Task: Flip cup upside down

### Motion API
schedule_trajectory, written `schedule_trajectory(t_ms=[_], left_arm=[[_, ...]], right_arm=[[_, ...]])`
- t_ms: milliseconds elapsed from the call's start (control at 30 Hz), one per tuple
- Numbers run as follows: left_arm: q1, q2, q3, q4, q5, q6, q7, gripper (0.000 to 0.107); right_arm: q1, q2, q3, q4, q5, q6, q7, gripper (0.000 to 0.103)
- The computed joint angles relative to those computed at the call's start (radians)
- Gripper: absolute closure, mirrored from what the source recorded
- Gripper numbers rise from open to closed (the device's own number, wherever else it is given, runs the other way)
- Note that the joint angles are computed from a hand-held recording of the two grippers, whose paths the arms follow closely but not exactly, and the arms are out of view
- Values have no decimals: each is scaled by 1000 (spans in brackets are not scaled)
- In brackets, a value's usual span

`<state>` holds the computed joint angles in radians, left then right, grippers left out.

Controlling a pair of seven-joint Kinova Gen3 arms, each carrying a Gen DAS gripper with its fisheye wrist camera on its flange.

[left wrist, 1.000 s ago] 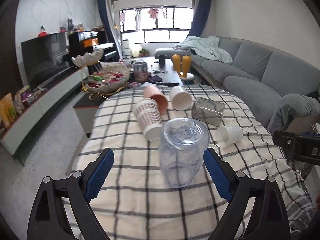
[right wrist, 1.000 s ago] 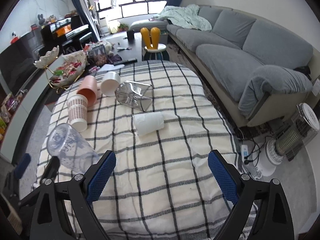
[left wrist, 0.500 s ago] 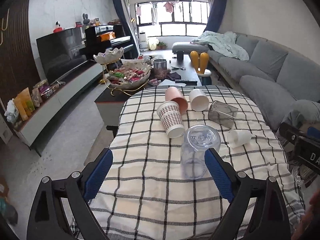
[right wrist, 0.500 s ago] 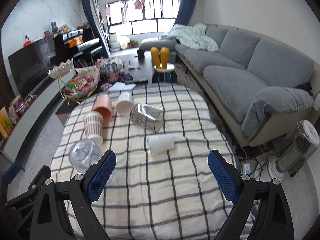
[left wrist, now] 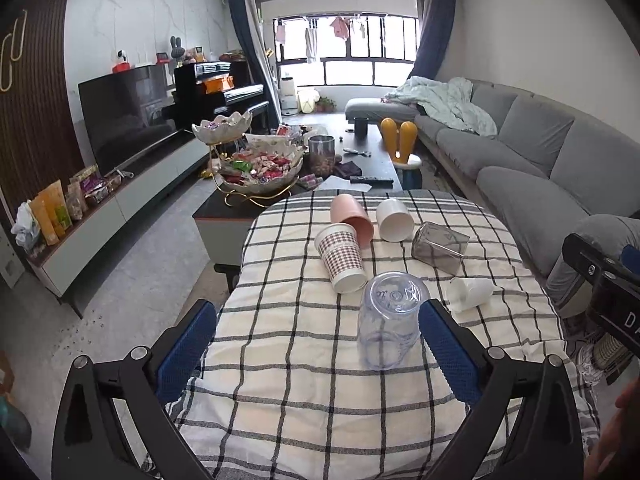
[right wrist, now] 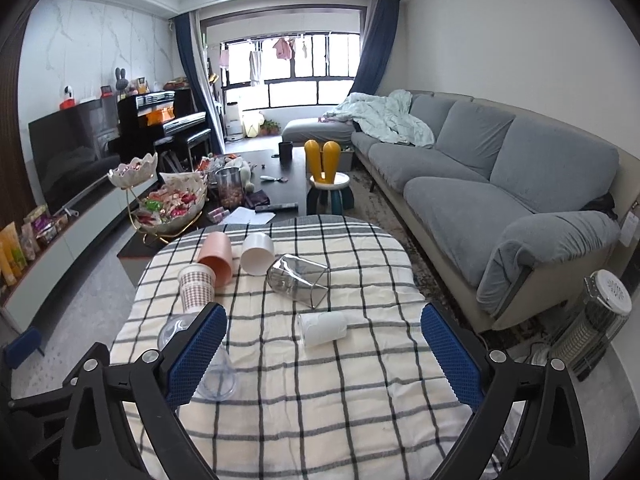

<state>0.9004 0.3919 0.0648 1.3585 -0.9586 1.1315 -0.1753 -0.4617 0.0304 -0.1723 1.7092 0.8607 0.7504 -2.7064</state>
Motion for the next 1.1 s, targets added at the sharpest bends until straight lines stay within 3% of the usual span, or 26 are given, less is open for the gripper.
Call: schedule_trajectory(t_ms=[1100], left_arm=[[-3,-1,6,-10,3,20,-2,4]], right_arm=[[0,-12,-12,7,14,4,-20,1]])
